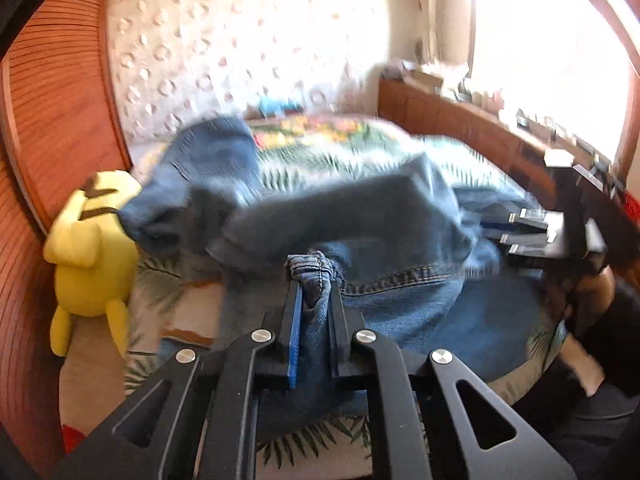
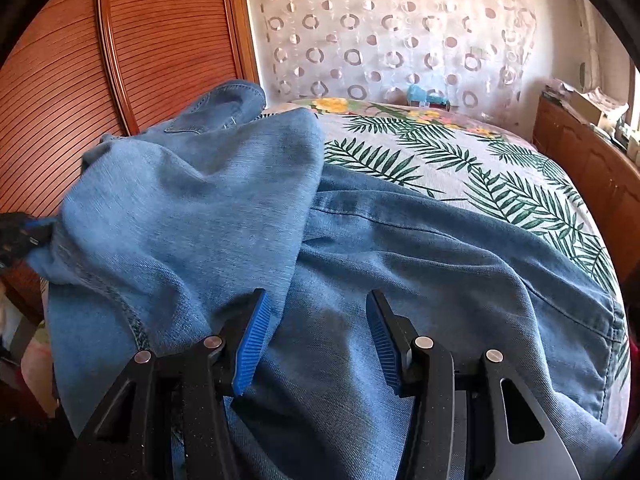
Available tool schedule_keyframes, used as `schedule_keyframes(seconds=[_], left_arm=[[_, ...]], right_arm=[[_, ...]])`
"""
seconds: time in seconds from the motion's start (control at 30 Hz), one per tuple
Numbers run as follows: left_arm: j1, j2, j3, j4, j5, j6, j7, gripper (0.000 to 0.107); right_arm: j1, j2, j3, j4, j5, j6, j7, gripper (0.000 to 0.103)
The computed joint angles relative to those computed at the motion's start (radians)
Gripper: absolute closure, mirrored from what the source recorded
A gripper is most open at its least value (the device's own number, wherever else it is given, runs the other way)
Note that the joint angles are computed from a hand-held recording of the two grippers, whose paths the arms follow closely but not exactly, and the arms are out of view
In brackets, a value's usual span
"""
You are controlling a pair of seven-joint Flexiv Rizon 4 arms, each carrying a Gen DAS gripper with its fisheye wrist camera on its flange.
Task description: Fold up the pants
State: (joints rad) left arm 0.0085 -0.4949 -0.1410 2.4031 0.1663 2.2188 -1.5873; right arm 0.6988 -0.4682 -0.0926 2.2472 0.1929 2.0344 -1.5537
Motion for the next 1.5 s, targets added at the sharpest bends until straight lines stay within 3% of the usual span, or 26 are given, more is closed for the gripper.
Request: schedule_keyframes(seconds=[0.17,0.37,0.63,0.73,0.8,0.87,0.9,1.13,1.27,1.5], left_arm=[[-0.006,0.055,0.04,0.058,-0.013,0.084,-0.02,0.095],[0.031,0.047,0.04,0.065,0.021,0.053,-0.021,0.095],[0.088,-0.021,0.001,0.081,0.057,0.027,-0.048,0.094],[0.097,-0.023,-0.003,0.081,0.062,0.04,-0.065,0.087],[0.084,-0.019,0.009,0.082,0.049,0.054,-0.065,0.074],[0.071,-0.02,0.023,0.082,0.032,0.073,-0.068,0.048],[0.07,-0.021,0.026,0.083,0.028,0.078,-0.071,0.044],[0.101,-0.027,0.018,0.06,0.034,0.105,-0.118,0.042],[0.12,-0.03,0.009,0.018,0.058,0.082,-0.119,0.042],[0.165,-0.055,-0.037,-0.075,0.092,-0.006,-0.114,0.042]], right_arm=[[0.039,0.03,-0.027,0.025,0.024,0.012,-0.035,0.051],[-0.115,0.098,0.15,0.086,-0.099,0.016,0.004,0.051],[-0.125,0.098,0.164,0.092,-0.149,-0.011,0.004,0.051],[-0.104,0.09,0.138,0.074,-0.138,-0.027,0.008,0.051],[-0.088,0.09,0.12,0.069,-0.125,-0.027,0.007,0.051],[-0.068,0.101,0.104,0.075,-0.108,-0.022,0.0,0.051],[-0.056,0.108,0.095,0.077,-0.097,-0.018,-0.006,0.051],[-0.009,0.127,0.07,0.095,-0.016,0.017,-0.06,0.051],[0.035,0.077,0.041,0.073,0.044,0.061,-0.103,0.051],[-0.06,-0.007,0.108,0.009,-0.005,0.088,-0.051,0.051]])
